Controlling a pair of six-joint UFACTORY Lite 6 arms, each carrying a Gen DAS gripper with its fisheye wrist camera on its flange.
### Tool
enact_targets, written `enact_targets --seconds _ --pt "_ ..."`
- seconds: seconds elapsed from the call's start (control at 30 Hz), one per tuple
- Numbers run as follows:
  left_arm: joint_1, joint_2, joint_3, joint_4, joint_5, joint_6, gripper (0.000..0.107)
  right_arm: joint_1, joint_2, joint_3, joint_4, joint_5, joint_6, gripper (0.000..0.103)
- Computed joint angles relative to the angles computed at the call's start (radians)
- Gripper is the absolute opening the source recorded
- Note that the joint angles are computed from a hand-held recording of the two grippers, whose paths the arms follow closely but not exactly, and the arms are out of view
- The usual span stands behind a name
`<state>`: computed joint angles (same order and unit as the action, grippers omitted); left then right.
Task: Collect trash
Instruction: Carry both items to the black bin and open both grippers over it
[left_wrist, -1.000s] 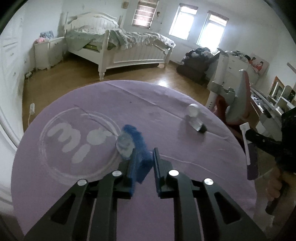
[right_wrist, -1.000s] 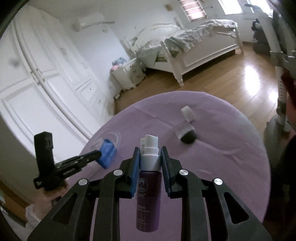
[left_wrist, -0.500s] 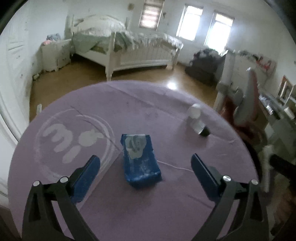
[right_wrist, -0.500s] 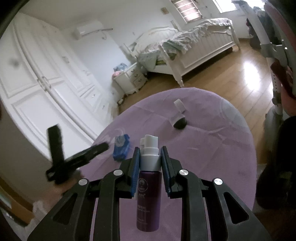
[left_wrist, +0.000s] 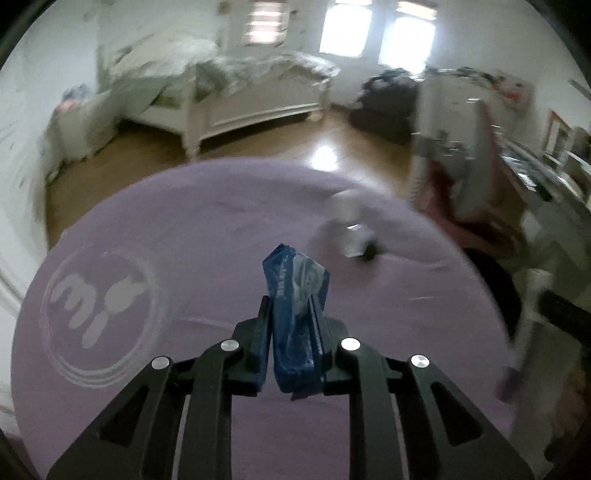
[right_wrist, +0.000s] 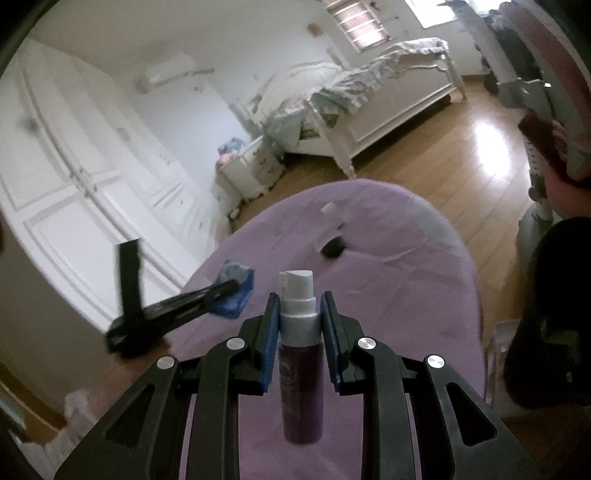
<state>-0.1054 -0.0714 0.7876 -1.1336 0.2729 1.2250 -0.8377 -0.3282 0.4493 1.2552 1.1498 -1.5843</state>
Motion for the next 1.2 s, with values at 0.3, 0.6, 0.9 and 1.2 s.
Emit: enact_targets --seconds 0.3,0.6,0.9,1.2 --pt "-0.304 -0.083 0.032 0.087 0.003 -0.208 0.02 -0.303 0.203 0.157 -0.053 0.11 -0.084 0.023" --pt "-0.613 0.205 0.308 0.066 -0.074 -0.265 0.02 -0.562 0.477 0.414 -0.043 0.094 -0.139 0.023" --pt "-0.766 0.602 0.691 0.161 -0.037 -0.415 0.02 -0.633 0.749 0.591 0.061 -0.115 -0.243 0.023" --pt "-0.819 0.91 1.028 0.406 0.056 -0.684 0.02 -0.621 0.944 0.699 0.092 -0.204 -0.274 0.023"
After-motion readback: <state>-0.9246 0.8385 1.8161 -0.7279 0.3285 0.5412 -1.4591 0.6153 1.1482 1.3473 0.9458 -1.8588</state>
